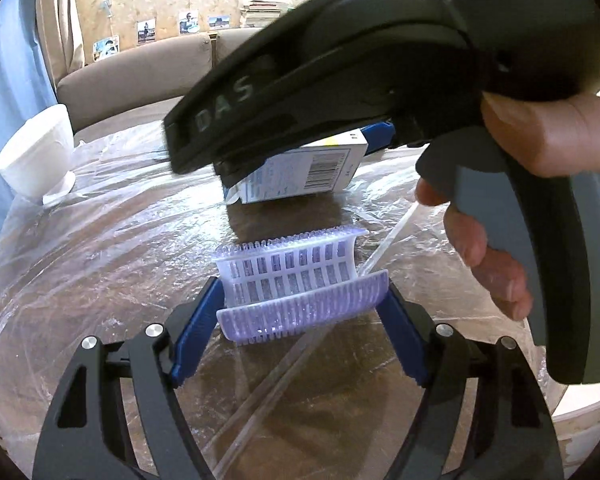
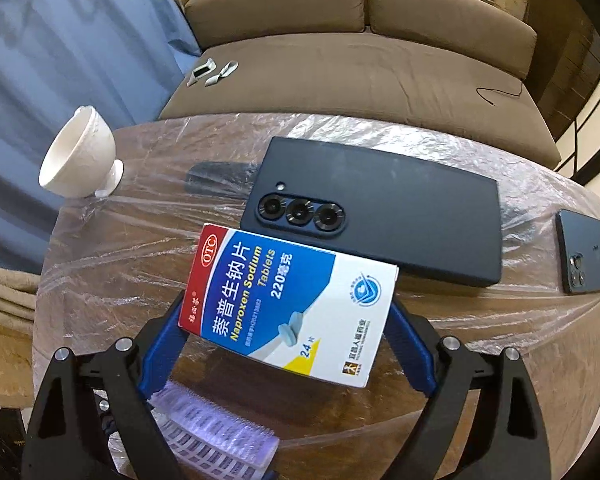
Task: Collect trash
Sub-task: 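Lift the purple roller with the left tool while the right tool lifts the Naproxen box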
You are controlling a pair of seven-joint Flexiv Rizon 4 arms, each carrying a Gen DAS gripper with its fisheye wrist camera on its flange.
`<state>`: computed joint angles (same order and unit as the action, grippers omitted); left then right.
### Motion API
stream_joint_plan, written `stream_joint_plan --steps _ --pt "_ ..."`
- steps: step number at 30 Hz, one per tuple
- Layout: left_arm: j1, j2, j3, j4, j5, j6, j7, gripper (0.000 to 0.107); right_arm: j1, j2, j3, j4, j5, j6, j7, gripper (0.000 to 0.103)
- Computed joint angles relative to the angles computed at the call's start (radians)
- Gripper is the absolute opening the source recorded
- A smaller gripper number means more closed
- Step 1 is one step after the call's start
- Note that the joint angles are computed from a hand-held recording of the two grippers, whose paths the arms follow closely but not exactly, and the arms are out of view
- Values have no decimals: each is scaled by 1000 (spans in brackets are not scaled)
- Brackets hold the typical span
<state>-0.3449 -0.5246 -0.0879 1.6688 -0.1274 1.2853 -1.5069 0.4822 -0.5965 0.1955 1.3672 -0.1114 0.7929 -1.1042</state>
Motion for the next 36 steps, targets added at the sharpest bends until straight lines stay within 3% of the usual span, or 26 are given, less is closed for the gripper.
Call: stream_joint_plan --steps 9,26,36 --pt "12 48 -9 87 -9 40 3 78 -4 54 -17 80 -24 80 53 89" --pt "-34 136 44 185 67 72 -108 78 -38 268 1 405 -75 259 162 89" --pt "-12 182 21 246 65 91 -105 78 -48 387 37 570 -62 341 197 89"
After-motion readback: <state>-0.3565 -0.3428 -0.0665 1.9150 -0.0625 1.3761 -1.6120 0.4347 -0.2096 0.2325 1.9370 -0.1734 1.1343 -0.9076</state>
